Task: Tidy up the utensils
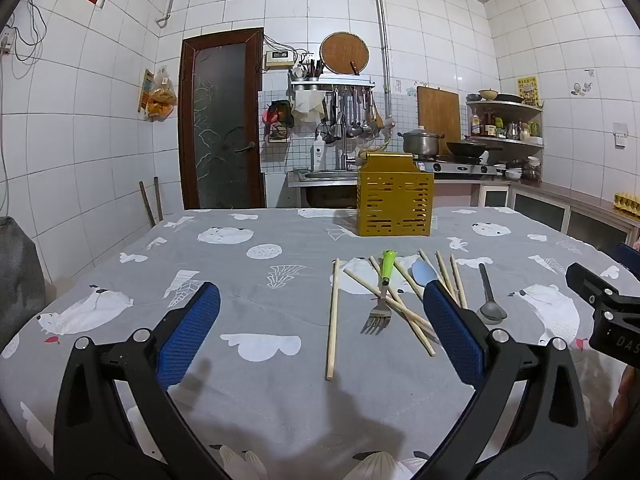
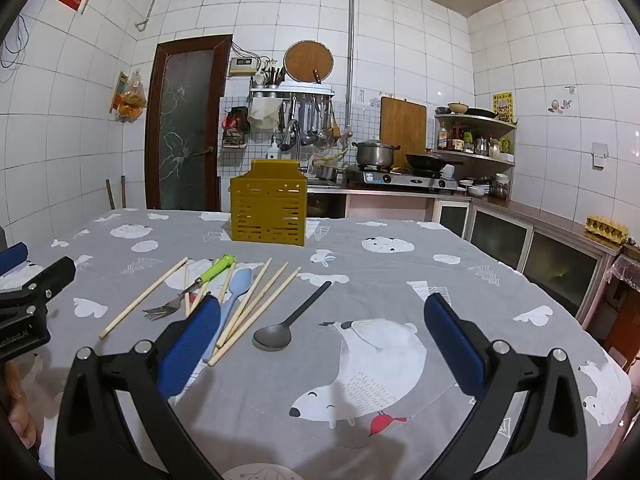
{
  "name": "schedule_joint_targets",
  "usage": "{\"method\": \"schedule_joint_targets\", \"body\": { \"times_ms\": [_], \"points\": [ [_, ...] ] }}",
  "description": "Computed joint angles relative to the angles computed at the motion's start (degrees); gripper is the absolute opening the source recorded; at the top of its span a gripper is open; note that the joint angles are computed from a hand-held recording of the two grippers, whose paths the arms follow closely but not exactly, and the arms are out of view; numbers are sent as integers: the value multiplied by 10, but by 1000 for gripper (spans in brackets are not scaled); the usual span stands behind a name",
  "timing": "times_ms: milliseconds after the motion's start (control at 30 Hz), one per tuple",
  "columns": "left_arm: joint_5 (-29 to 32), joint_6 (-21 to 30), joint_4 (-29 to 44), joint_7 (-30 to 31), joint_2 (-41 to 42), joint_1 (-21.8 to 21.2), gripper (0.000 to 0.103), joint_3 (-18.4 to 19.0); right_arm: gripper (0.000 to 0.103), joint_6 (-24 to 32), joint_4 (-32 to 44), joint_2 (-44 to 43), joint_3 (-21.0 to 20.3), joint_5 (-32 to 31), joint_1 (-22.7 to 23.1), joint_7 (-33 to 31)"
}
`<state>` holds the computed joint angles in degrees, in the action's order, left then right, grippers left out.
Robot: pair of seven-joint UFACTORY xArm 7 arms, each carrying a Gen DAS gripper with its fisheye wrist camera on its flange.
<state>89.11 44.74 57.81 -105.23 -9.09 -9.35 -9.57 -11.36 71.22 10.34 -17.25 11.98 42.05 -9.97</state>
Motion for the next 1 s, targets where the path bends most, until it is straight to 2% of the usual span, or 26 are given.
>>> {"method": "schedule_joint_targets", "body": {
  "times_ms": [33,167,367,1000],
  "points": [
    [1,0,0,-1,0,0,98,0,99,3,1,1,-14,2,13,-3],
    [1,0,0,0,0,0,98,0,99,2,2,2,-15,-1,14,-1],
    [2,-1,0,-2,0,0,98,1,99,0,1,0,-4,-1,3,0],
    [3,-1,0,-3,1,0,98,1,99,0,0,1,-11,5,11,-5]
  ]
}}
